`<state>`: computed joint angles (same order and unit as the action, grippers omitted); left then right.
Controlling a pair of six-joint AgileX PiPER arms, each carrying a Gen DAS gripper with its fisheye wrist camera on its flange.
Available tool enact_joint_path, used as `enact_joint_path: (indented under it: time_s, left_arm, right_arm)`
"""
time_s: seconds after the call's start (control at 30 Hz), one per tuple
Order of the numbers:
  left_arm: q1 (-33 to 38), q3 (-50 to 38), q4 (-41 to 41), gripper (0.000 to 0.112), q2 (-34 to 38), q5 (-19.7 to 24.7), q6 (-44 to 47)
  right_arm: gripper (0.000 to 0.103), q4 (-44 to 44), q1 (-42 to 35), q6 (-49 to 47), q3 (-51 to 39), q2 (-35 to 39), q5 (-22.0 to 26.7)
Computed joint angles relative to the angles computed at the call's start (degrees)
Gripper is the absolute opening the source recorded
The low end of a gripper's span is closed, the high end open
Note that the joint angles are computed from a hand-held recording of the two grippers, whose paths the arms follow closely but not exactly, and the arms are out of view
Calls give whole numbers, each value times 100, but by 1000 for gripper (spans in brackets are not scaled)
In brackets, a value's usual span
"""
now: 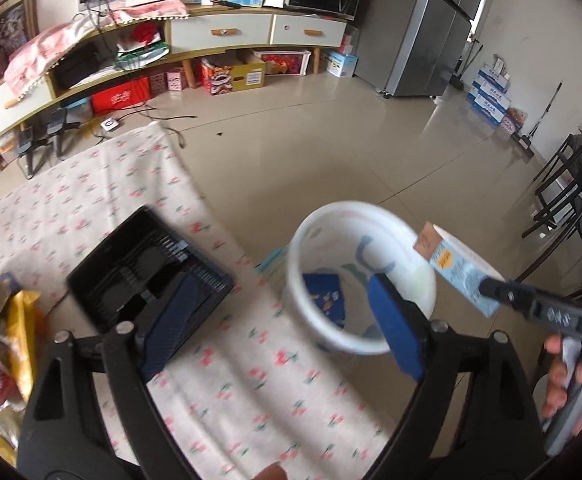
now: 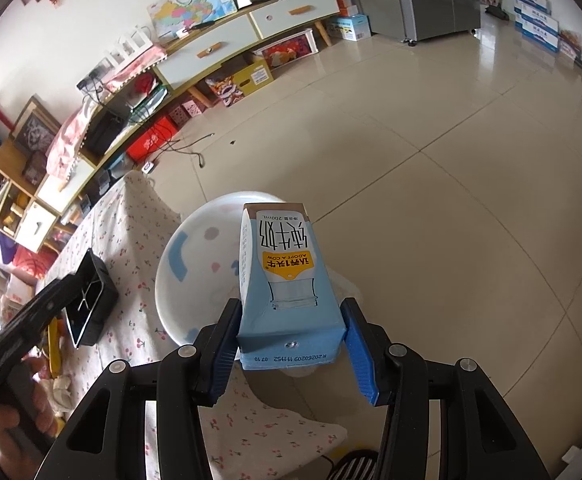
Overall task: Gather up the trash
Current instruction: 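Carry both items to the white bin and open both tools to drop them, then grasp the yellow-green sponge on the table with the left tool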
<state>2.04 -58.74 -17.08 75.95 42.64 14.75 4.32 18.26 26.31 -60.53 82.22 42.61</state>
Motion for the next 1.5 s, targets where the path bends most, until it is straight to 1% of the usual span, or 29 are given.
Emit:
enact_joint_path:
  time_s: [0.27,0.3,0.6,0.63,0.73,0.83,0.93,1.13,1.23,1.33,1.5]
  left_arm:
    - [997,428,-150,92,-615,421,831]
    - [1130,491,-221,92,-677,437,983]
    - [2570,757,-844,92,-1178,1050,2445]
    - [2695,775,-880,92,-1210,1098,2569]
    - [3174,793,-1024,92,-1238,1263,3039]
    - [3636,810,-1149,92,-1247,1434,3463]
    - [4104,803,-1253,92,-1195,1580,3897]
    - [5093,721,-1324,93,-966,1968,4673]
    - [5523,642,-1294,93,-788,2067,4965]
    - [5917,495,-1106,93,-518,2088,5001]
    - [6611,118,-905,93,122,2291,4862]
  right_arm:
    - [51,-434,477,518,-536,605,223]
    - [51,-480,518,571,-599,665,255]
    - [52,-920,796,1030,-920,1009,510]
    - [53,-982,833,1087,-959,1026,567]
    - [73,-1092,929,1186,-999,972,643]
    - [75,-1366,1106,1379,-1069,916,775]
    - [77,-1564,1282,1523,-1133,883,924]
    - [78,-1812,1658,1701,-1359,942,1215]
    - [78,-1907,1852,1785,-1415,932,1297]
    - [79,-2013,2106,1913,-1502,957,1402]
    - [81,-1992,2502,2097,-1600,1063,1461]
